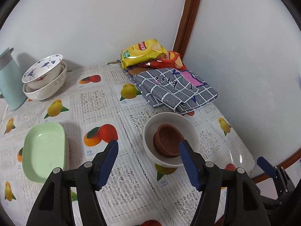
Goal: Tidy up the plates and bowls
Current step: 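Withdraw both open tools back from the white bowl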
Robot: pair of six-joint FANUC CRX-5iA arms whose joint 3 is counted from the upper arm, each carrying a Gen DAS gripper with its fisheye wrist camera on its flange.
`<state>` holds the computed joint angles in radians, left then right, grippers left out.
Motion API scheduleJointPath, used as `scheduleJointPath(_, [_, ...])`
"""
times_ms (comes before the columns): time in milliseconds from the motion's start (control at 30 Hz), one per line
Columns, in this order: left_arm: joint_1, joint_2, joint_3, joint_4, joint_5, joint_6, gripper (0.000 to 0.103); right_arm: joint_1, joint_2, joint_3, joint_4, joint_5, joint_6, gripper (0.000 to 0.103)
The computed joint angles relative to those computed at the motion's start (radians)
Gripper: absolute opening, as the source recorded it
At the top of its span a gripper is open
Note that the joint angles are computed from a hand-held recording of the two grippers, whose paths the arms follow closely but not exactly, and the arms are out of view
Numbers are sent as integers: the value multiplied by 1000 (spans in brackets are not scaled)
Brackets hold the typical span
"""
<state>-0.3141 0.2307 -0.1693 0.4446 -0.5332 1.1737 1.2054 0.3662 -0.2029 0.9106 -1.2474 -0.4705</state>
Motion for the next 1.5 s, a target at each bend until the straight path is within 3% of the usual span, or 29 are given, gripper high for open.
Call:
scheduleJointPath(100, [12, -33, -46, 60, 5, -52, 67, 20, 10, 13, 16, -28, -15, 78])
scheduleJointPath(200, [21, -74, -124, 208, 21, -207, 67, 31, 11, 30, 6, -36, -11, 78])
scheduleJointPath(300, [30, -114, -176, 288, 12, -290, 67, 40, 14, 50, -21, -39, 6, 78])
scheduleJointPath(400, [28, -164, -226, 306, 62, -305, 67, 48, -9, 46, -60, 4, -4, 78])
scheduleJointPath(533, [28, -211, -266, 319, 93, -315, 67, 71, 19, 101, -83, -82, 36, 79])
scheduleJointPath(667, [34, -258, -283, 269, 99, -284, 67, 94, 7, 92, -54, -86, 25, 79])
scheduleJointPath(1233, [51, -305, -308, 334, 44, -341, 67, 137, -5, 103, -21, -114, -76, 79])
scheduleJointPath(1500, [58, -295, -296, 342, 23, -356, 67, 137, 8, 136, -31, -151, -53, 79])
